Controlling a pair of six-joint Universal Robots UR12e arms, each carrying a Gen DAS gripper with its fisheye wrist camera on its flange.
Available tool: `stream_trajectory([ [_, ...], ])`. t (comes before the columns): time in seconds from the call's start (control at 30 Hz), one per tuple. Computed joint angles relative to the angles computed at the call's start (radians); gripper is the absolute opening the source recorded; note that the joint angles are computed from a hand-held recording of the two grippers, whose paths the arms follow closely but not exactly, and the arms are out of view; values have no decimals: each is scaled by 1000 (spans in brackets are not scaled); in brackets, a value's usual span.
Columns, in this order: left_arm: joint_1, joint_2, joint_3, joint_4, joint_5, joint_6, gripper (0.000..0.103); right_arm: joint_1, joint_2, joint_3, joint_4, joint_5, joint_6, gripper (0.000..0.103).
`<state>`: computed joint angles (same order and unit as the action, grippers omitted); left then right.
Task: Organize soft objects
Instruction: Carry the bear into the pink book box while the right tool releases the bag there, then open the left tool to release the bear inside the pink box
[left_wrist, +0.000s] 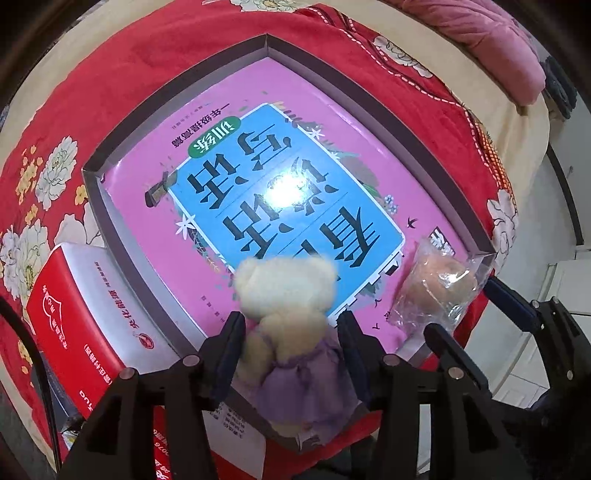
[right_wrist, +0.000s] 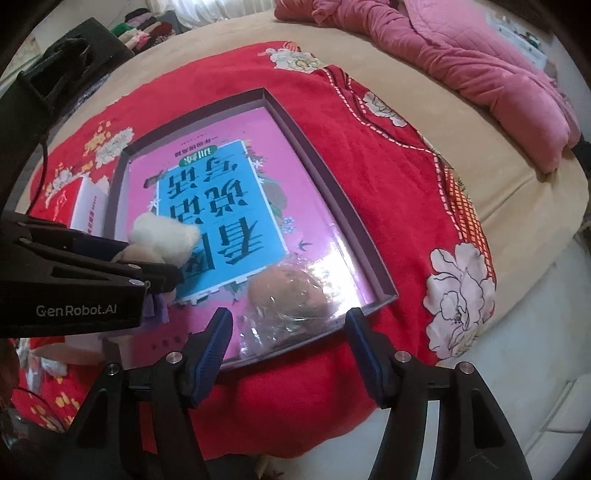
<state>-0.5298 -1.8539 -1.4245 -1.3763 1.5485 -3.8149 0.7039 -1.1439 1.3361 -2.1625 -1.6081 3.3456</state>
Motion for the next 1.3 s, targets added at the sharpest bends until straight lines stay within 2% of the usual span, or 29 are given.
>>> stream_trajectory([
  [0.17, 0, 9, -21, 35, -13, -21, 58, 0, -4, 4, -6, -13, 8, 65],
  [0.43, 3, 38, -43, 63, -7, -28, 59, -1, -13, 12, -27, -13, 23, 66],
  [0.6, -3, 70, -51, 67, 51, -34, 61, -2, -17, 15, -27, -26, 51, 67],
  [0.83, -22, 127, -84, 139, 93, -77, 63, 3, -32, 22, -43, -39, 91, 72],
  [1.07, -57, 195, -124, 145, 203, -121, 63, 12, -57, 34, -78, -29, 174, 73],
  [1.3, -84, 256, -159, 151, 283, -155, 63, 39, -79, 35, -102, -94, 239, 75],
])
